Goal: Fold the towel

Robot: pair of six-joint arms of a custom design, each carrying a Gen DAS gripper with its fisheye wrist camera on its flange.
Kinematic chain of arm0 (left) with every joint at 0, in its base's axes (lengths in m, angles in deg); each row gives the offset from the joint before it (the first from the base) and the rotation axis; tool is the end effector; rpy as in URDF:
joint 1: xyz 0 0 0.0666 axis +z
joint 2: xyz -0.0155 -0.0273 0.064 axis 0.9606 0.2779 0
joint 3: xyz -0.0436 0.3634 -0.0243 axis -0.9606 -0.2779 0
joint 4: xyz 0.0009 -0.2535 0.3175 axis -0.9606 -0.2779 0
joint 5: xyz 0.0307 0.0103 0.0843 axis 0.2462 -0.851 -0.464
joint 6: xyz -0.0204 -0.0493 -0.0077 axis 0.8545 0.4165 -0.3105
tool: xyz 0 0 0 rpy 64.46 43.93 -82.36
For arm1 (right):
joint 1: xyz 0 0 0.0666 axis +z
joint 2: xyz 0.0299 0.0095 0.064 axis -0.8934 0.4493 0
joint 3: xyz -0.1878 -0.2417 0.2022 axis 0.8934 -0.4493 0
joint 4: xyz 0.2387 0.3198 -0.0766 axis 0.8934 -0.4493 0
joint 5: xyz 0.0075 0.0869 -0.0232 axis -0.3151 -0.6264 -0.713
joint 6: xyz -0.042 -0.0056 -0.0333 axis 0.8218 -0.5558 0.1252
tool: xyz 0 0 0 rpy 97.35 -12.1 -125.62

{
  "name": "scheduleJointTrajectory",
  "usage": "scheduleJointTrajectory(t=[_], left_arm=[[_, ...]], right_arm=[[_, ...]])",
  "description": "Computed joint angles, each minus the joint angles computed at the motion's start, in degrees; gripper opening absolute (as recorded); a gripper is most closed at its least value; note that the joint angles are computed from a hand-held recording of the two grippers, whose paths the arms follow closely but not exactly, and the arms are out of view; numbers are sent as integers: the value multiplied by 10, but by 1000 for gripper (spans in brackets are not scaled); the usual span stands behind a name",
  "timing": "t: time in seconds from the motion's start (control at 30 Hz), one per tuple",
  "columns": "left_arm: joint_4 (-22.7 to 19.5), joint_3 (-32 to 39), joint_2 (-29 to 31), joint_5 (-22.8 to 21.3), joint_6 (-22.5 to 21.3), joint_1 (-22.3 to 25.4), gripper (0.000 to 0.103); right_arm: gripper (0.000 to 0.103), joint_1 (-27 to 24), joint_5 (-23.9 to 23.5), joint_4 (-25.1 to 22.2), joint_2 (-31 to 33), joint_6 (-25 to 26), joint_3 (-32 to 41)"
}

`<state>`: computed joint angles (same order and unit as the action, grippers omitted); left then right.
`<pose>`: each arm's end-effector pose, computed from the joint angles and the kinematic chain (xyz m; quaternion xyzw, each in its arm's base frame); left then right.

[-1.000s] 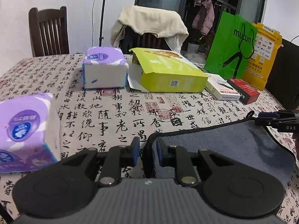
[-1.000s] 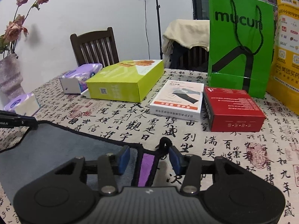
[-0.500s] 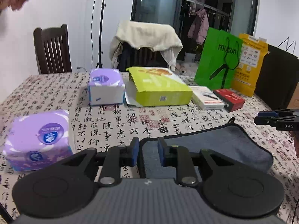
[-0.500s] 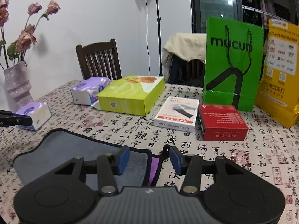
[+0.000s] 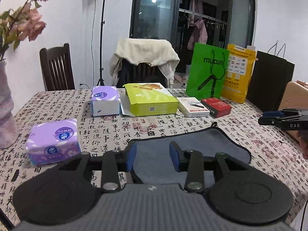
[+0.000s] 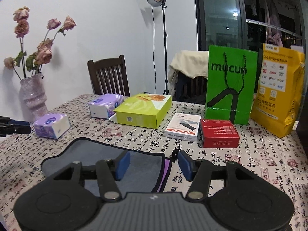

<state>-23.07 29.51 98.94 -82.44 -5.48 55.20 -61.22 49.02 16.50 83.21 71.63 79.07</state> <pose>0.5053 -0.1628 0.3198 -0.0075 0.8629 -0.0376 0.5039 0.6609 0.0417 0.2921 -0.2412 0.8190 0.1842 0.4870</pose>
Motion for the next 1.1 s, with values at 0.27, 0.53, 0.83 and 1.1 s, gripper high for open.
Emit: scheduleJointTrajectory(t=[0.27, 0.53, 0.83, 1.1], left_arm=[[23, -72, -68, -74, -10, -51, 55], [55, -133, -119, -127, 4, -102, 65], [89, -203, -179, -230, 4, -182, 75], [102, -255, -211, -275, 52, -235, 75]], right_arm=[[60, -15, -23, 31, -78, -5, -95], [67, -25, -40, 66, -158, -3, -193], [72, -34, -49, 122, -269, 5, -329], [74, -49, -69, 159, -359, 5, -437]])
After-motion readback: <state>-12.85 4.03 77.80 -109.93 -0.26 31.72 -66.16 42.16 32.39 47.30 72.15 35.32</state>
